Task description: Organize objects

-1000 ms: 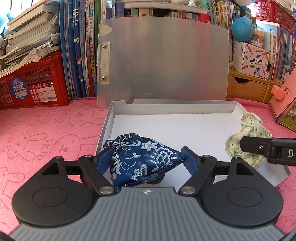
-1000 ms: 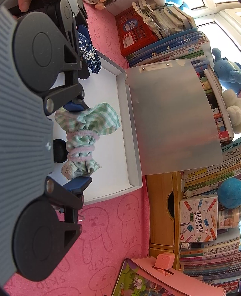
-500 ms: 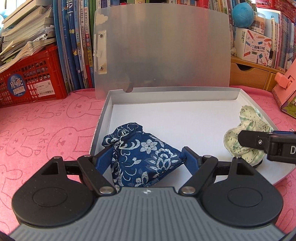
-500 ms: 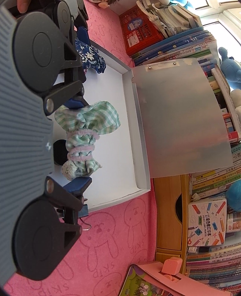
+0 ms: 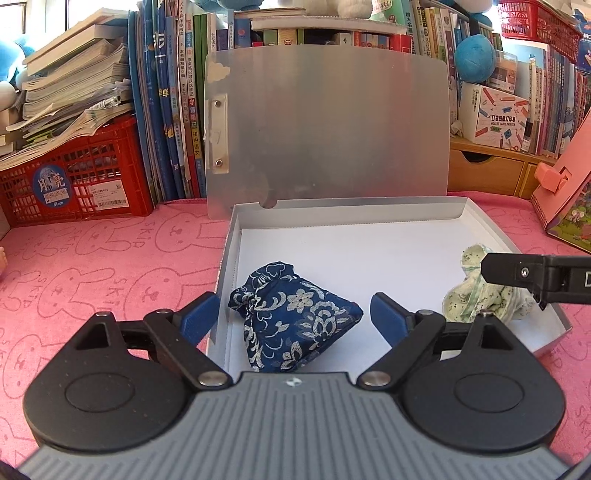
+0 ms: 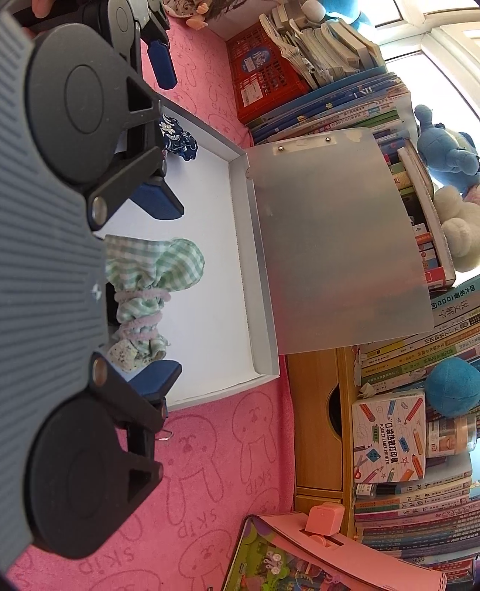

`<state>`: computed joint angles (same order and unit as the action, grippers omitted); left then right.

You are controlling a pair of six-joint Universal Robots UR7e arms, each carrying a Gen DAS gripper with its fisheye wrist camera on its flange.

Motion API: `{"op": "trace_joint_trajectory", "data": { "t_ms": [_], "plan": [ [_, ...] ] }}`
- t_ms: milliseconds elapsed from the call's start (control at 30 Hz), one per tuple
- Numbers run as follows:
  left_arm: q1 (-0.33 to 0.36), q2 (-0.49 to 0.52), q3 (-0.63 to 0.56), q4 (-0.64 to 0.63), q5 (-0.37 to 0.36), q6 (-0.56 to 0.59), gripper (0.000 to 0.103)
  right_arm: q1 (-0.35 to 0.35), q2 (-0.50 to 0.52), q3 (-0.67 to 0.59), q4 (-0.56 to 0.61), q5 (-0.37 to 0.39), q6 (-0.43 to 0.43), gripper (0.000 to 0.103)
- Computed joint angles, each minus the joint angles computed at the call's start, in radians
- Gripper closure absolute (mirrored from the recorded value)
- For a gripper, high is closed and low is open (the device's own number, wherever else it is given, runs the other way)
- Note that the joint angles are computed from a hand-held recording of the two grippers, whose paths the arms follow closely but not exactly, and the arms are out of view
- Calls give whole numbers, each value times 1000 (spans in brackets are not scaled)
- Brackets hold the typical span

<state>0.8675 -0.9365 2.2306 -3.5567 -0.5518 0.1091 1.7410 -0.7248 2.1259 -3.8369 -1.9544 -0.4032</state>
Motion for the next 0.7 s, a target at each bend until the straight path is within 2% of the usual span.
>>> {"op": "trace_joint_trajectory", "data": {
  "t_ms": [367, 567, 700],
  "plan": [
    [-100, -112, 141, 27, 44, -86, 9, 29, -66, 120, -90, 28, -27, 11],
    [-197, -189, 270, 2, 80, -135, 8, 41, -71, 223, -215, 47, -90, 9],
    [-265, -259, 364, 45, 106, -231, 7, 43, -56, 289, -311, 64, -108, 8]
  ]
}}
